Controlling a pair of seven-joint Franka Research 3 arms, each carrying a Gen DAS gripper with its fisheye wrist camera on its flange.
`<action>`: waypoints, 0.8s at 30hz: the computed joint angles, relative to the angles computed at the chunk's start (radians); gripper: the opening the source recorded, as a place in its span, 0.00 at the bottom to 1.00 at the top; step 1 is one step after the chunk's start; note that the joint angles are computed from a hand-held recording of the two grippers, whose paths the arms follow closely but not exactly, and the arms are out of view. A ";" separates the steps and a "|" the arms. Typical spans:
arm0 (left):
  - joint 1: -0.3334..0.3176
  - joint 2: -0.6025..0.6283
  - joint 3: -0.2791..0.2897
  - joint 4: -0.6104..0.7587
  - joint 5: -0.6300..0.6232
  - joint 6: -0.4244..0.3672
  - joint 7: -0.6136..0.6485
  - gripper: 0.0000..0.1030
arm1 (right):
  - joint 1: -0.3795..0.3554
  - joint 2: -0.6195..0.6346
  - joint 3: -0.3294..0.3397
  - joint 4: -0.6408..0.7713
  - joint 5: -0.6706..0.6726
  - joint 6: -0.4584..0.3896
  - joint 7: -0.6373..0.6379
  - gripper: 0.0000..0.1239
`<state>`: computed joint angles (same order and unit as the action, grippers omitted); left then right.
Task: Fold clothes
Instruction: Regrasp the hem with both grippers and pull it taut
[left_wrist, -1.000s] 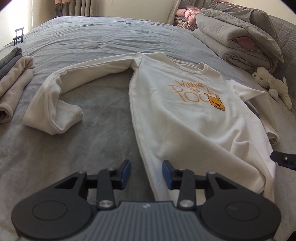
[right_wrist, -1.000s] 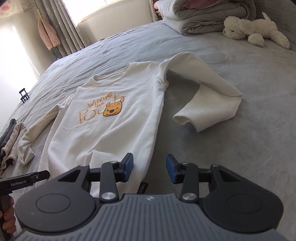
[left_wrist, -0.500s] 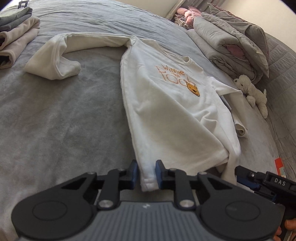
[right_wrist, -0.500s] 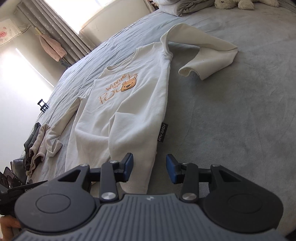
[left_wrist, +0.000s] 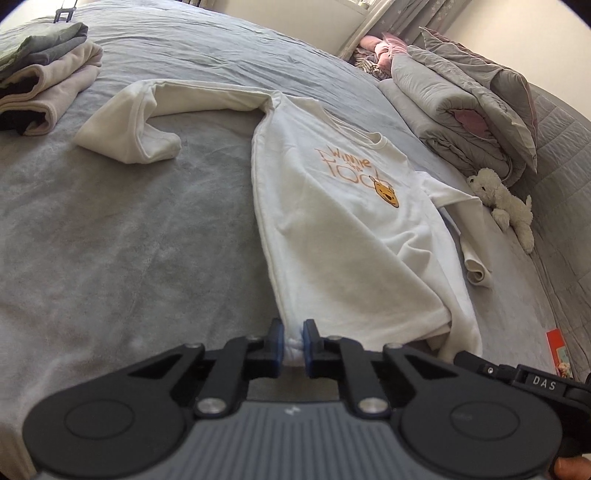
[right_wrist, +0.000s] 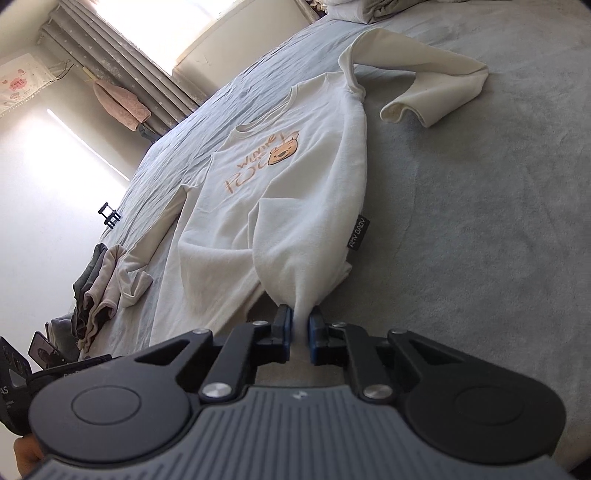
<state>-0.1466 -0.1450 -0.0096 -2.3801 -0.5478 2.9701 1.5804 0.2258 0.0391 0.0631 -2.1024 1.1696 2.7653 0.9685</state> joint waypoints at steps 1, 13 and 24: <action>0.023 -0.011 -0.012 -0.006 0.054 0.000 -0.033 0.10 | -0.003 -0.010 -0.004 -0.005 -0.012 -0.001 0.003 0.08; 0.071 -0.094 0.045 -0.001 0.224 -0.153 -0.104 0.08 | -0.057 -0.052 -0.061 0.010 -0.306 -0.068 0.206 0.07; 0.073 -0.123 0.039 -0.021 0.166 -0.263 -0.004 0.08 | -0.089 -0.057 -0.068 0.017 -0.530 -0.170 0.348 0.06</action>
